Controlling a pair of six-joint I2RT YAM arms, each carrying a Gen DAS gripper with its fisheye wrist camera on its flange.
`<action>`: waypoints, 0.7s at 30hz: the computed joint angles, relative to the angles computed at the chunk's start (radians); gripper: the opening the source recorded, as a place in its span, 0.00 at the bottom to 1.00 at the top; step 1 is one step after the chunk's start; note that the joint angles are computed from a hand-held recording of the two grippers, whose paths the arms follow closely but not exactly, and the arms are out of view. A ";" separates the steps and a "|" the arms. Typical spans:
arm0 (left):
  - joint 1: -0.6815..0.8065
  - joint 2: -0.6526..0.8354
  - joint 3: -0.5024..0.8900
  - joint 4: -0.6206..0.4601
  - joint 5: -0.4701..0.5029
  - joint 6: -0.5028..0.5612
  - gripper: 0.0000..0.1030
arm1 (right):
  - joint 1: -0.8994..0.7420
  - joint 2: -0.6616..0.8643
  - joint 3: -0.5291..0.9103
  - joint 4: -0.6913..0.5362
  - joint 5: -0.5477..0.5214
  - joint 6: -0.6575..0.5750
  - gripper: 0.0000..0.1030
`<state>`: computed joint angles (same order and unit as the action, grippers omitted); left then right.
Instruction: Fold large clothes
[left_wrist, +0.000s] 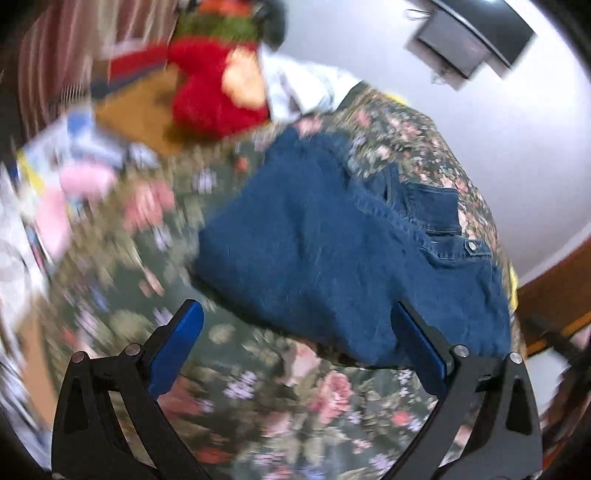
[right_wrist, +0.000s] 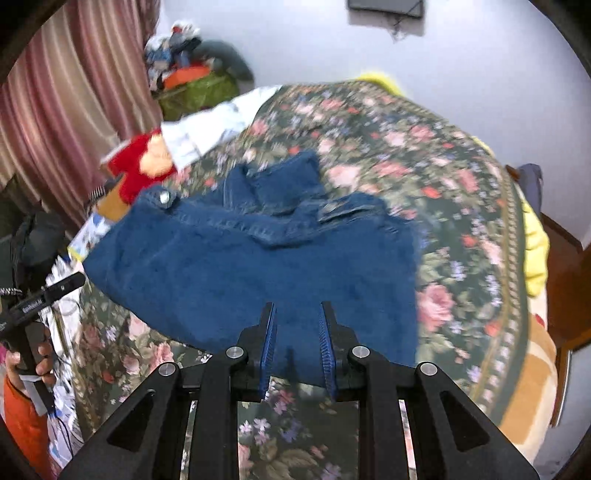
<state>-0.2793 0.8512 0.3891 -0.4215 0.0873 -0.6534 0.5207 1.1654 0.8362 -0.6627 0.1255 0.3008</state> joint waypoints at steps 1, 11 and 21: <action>0.018 0.054 -0.019 0.053 0.042 -0.028 0.93 | 0.006 0.035 -0.004 0.022 -0.002 -0.001 0.18; 0.117 0.369 -0.080 0.521 0.247 -0.115 0.81 | -0.133 0.288 -0.121 0.298 -0.252 0.004 0.18; 0.040 0.485 0.067 0.490 -0.012 -0.212 0.43 | -0.172 0.259 -0.200 0.402 -0.343 0.013 0.18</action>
<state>-0.2393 1.3358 0.4559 0.0686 0.0750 -0.8652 0.3488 1.4247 0.6363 -0.2604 -0.2171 0.3141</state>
